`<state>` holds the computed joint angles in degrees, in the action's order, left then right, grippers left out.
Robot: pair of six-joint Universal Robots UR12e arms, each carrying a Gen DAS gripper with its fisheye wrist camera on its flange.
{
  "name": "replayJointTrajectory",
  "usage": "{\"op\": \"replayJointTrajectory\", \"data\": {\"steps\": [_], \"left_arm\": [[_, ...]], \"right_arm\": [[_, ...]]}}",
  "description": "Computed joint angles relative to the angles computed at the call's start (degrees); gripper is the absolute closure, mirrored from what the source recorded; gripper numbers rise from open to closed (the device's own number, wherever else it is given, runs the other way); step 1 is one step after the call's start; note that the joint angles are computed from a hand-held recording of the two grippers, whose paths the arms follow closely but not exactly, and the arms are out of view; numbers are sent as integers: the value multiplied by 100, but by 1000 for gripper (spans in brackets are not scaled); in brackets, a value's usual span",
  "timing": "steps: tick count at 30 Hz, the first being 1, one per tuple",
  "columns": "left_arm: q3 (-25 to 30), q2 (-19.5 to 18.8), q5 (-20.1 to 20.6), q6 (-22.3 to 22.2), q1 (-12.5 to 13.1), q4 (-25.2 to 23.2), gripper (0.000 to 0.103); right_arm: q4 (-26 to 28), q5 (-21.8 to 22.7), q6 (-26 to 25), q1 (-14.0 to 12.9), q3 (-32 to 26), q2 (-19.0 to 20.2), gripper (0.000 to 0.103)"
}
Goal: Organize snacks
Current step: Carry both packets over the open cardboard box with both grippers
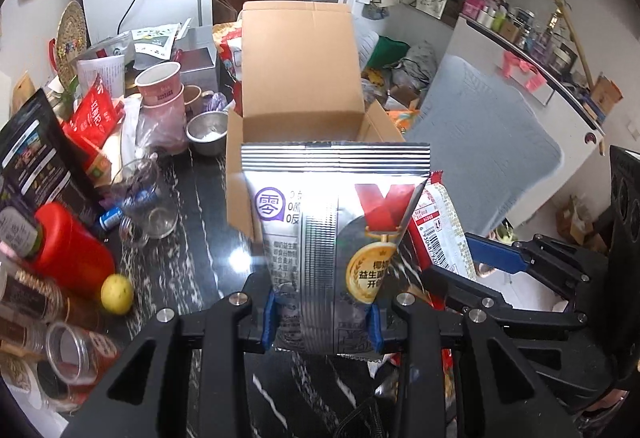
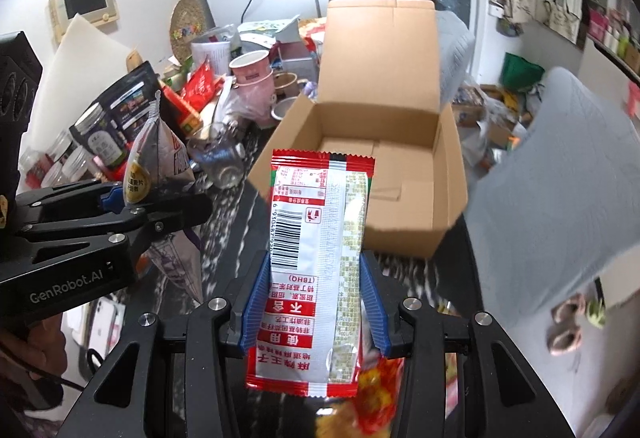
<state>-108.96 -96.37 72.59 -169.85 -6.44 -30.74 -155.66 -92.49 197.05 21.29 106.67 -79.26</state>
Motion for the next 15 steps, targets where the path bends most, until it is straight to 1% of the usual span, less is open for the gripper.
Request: {"op": "replayJointTrajectory", "data": {"steps": [8, 15], "left_arm": [[602, -582, 219, -185, -176, -2, 69], [1113, -1097, 297, -210, -304, -164, 69]], "right_arm": [[-65, 215, -295, -358, -296, 315, 59], [-131, 238, -462, -565, -594, 662, 59]]}}
